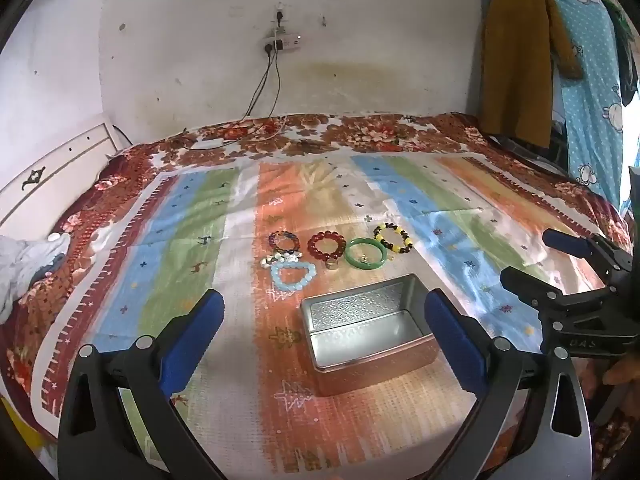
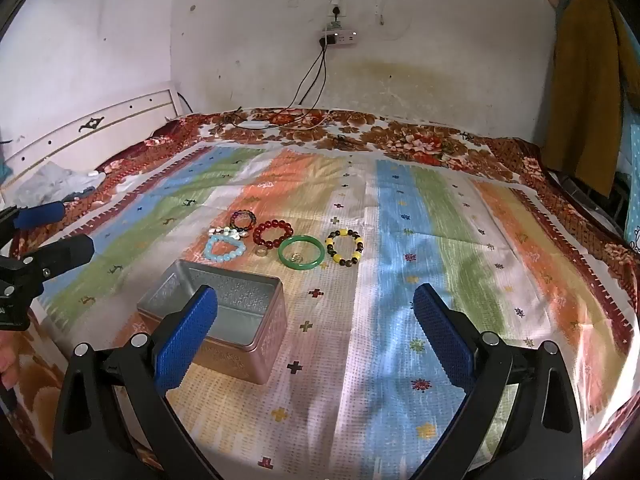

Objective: Organize jewelry

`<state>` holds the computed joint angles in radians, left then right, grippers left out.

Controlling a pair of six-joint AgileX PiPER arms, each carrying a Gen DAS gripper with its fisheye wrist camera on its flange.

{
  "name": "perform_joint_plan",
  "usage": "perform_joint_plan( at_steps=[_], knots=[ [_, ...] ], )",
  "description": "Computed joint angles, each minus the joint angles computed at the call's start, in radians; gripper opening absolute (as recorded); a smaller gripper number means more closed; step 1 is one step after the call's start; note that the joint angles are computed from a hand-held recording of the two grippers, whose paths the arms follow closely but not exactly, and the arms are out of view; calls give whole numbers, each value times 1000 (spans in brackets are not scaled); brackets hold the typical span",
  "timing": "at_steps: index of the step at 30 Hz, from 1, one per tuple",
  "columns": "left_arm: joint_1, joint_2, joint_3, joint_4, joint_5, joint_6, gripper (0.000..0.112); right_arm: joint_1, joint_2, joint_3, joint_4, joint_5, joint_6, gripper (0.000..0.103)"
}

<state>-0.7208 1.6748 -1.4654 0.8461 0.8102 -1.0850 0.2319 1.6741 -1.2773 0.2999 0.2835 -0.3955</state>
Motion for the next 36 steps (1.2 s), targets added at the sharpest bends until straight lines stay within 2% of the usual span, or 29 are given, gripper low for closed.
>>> perform_joint_plan(
  at_steps=[6,11,16,36],
  knots=[
    [4,-9,7,-12,-14,-5,98,-4,-1,-1,31,3,-24,99],
    [-6,13,-44,-35,57,13,98,-6,-2,-1,27,5,-22,99],
    [0,17,-25,-35,39,-4,98,-8,-3,-1,25,7,-18,99],
    [12,26,-30,-47,50,-9,98,-11,-2,-9,21,15,-5,99]
  ],
)
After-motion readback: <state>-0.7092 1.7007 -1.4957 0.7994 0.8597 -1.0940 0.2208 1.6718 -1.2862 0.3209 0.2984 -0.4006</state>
